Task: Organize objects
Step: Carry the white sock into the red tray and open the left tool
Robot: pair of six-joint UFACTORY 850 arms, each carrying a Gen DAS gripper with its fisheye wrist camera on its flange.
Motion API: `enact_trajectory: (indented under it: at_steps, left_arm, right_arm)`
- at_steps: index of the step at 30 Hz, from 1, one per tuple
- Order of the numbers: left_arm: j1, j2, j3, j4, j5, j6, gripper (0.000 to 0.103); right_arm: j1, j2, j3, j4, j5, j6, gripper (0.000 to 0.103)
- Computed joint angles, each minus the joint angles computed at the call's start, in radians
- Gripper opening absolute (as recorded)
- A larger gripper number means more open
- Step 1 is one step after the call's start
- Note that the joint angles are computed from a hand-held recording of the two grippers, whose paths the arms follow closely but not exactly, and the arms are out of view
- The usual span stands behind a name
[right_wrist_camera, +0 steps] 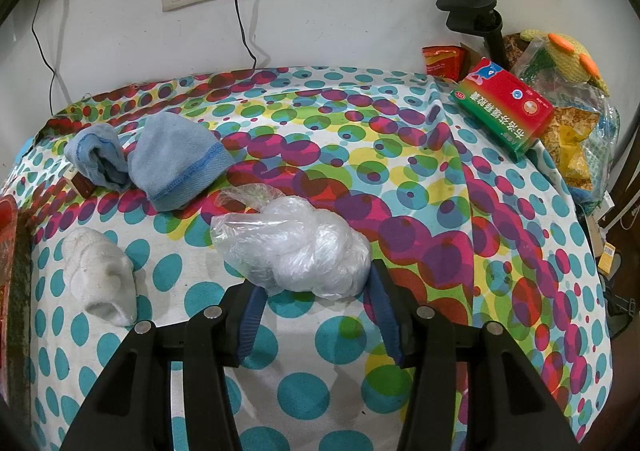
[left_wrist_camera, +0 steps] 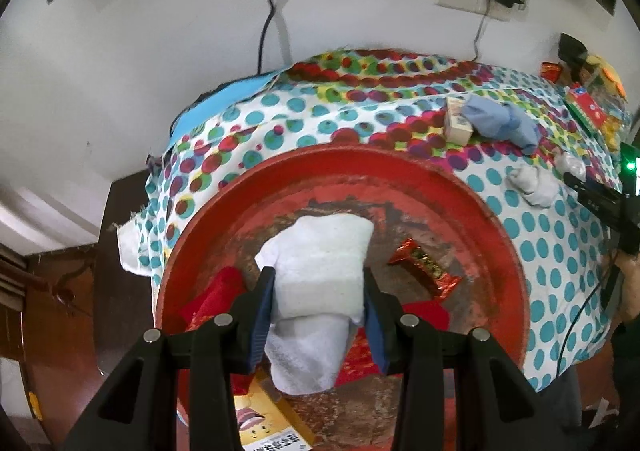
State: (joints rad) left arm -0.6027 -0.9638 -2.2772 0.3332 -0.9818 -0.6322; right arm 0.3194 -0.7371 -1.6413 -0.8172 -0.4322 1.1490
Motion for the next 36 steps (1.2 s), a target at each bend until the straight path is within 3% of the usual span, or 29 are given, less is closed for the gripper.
enact_trajectory:
  at_steps: [13, 19, 28, 36]
  left_arm:
    - [0.045, 0.046, 0.122, 0.017, 0.035, -0.052, 0.041]
    - [0.062, 0.044, 0.118, 0.036, 0.056, -0.065, 0.042]
    - [0.084, -0.025, 0.013, 0.063, 0.005, -0.071, 0.043]
    - [0.096, -0.036, 0.026, 0.029, 0.0, -0.062, 0.044]
  right_arm:
    - [0.0, 0.0, 0.002, -0.004, 0.002, 0.004, 0.048]
    - [-0.001, -0.001, 0.002, -0.005, 0.002, 0.005, 0.048]
    - [-0.001, -0.001, 0.0, -0.003, 0.001, 0.001, 0.048]
    - [-0.002, -0.002, 0.0, -0.003, 0.001, 0.001, 0.049]
